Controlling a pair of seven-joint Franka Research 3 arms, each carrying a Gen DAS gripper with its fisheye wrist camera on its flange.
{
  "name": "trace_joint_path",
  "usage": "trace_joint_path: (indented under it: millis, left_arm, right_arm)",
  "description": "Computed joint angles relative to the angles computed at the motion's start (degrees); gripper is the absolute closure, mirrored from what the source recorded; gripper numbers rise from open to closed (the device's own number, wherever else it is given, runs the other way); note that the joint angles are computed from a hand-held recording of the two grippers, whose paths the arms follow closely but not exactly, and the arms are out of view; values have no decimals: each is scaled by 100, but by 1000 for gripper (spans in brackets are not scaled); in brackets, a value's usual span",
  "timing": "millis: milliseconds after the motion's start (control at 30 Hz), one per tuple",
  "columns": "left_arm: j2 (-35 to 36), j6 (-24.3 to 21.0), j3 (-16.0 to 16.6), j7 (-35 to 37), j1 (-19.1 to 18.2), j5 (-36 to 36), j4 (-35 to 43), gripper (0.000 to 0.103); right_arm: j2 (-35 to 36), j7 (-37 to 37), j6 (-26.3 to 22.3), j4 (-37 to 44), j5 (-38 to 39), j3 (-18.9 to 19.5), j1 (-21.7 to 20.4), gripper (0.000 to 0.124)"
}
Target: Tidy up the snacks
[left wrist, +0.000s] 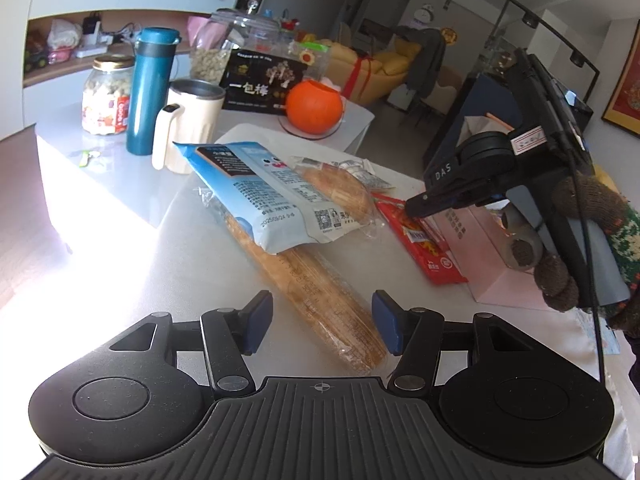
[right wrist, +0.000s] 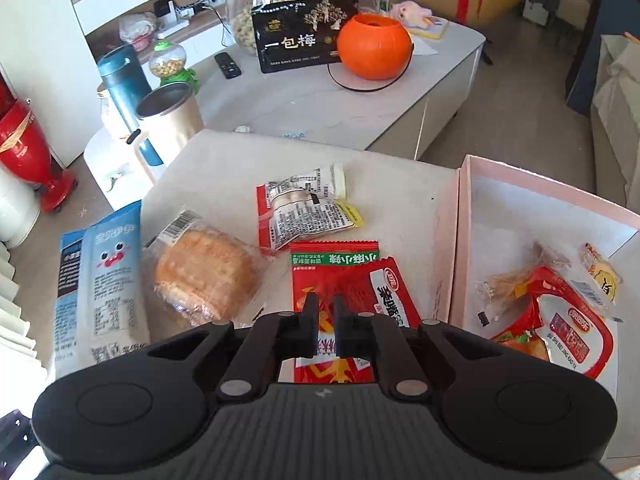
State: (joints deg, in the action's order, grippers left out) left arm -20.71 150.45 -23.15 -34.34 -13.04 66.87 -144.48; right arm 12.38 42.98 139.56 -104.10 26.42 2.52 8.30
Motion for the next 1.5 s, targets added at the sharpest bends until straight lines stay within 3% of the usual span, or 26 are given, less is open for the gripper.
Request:
trace_joint_path:
  millis: [133,267,367,600,667,800,833,867,933,1033,1100,1167,1267,1367,1500]
  left_arm:
    - [-67,95,44,-12,13,-16,-105,43]
    - [-108,121,18,-92,58,6,-142,43]
    - [-132,91,-8,-83,59,-1,-132,43]
    - [-79,-45,-60,16,19,-16,3,43]
    - [-29,-51,-48,141,-13,-38,70,43]
    - [185,84,7,534,2,162,372,43]
    - [304,80,14,681,17,244,535,43]
    - [446,63,24,827,28,333,712,43]
    - [856,80,125,1359,6,382,1160,43]
    - [1627,214,371,2137,-57,288,1936,43]
    - [2155,217,567,2721,-118,144,2486,43]
    - [2712,-132,727,3584,-210,-349,3113,43]
    - [3463,-863,930,4538,-350,-1032,4017,49]
    - [4047,-1142,1102,5261,-454,-1468,4694,51]
    - [4218,-753,1321,5851,-517,-1690,4740,55]
  right_arm:
    - [-54,1,1203,-511,-707,-18,308,115]
    - [-68,463,1212,-515,-990,-52,371,114]
    - [-170,56,623,-430,-511,65,155,114]
    - [-482,-714,-1531,-415,312,-122,-259,114]
    - [-714,-1065,-1783,-685,548,-210,-373,114]
    - [-1452,-2230,-1196,-1668,1190,-419,-495,110]
    - [-1597,-2543,-901,-1878,1377,-471,-500,98]
    - [-1705,-2842,-612,-2056,1614,-524,-498,76]
    - [-1793,-3326,-153,-2269,2181,-646,-501,57]
    - [-1766,-3818,358,-2428,2753,-728,-495,57]
    - [-1626,-3850,446,-2419,2993,-761,-524,57]
    - [-1499,-3785,328,-2389,3142,-788,-602,57]
    - [-1526,-4744,444,-2619,4184,-779,-646,55]
    - [-1624,-5169,546,-2759,4431,-737,-632,53]
    - [-1503,-4968,401,-2629,4280,-741,-668,50]
